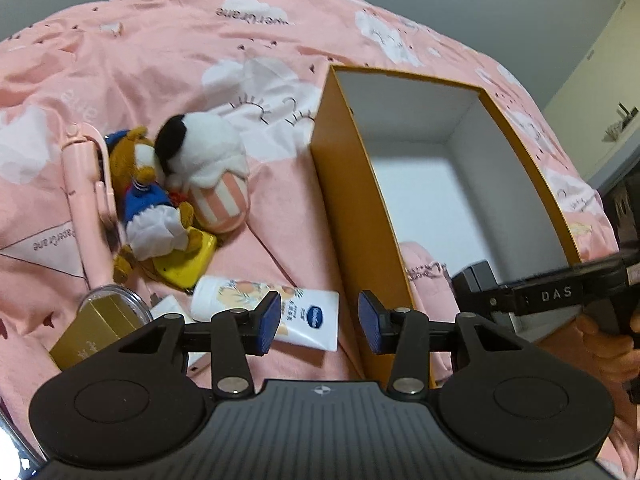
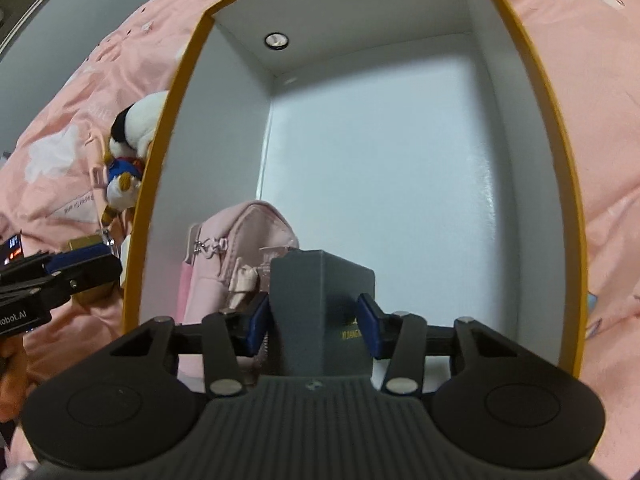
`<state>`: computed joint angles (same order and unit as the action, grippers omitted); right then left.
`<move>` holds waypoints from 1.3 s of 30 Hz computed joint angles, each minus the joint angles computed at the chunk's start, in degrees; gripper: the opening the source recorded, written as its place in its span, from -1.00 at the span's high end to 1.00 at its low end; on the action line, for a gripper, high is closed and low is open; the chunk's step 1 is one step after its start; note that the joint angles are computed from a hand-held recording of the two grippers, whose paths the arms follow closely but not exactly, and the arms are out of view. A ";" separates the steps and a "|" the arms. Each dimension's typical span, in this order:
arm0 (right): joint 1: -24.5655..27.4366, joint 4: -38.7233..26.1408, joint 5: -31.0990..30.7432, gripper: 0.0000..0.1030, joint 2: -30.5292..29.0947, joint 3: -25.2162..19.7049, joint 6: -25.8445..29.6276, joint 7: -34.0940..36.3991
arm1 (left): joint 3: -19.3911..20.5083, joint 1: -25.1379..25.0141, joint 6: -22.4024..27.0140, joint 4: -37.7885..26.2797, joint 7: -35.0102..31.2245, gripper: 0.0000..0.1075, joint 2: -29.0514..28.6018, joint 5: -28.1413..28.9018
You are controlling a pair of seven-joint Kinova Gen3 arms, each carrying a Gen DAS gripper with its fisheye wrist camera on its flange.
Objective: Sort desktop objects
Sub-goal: 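Lower the grey box into the orange box and open the right tool, then move both tools back toward the gold cube box in the pile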
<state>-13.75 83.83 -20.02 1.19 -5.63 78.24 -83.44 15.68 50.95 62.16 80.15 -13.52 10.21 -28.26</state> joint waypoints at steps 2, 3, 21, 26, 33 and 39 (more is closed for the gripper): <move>-0.53 0.33 1.03 0.03 0.05 -0.39 -0.86 -0.58 | 0.04 -0.27 0.05 -0.13 -0.52 0.08 0.18 0.72; -0.67 0.29 1.12 0.03 0.18 -0.46 -0.88 -0.83 | 0.03 -0.35 0.19 -0.28 -0.77 0.08 0.31 1.03; -6.78 5.99 7.02 -0.10 -12.07 -1.87 -16.15 3.75 | 0.31 1.40 3.66 0.38 4.41 0.08 -1.36 -1.47; -9.62 7.17 0.72 -0.21 -12.89 -1.34 -19.75 12.48 | 1.71 0.63 8.41 0.66 4.62 0.08 -3.32 -1.70; -14.52 5.50 6.50 -0.08 -9.10 -8.00 -22.10 18.98 | 2.86 -0.89 15.97 -0.09 5.65 0.08 -4.16 -0.51; -18.39 1.77 9.15 0.10 -3.17 -10.61 -17.58 17.30 | 3.19 -1.41 21.40 -1.71 4.14 0.08 -3.65 -1.95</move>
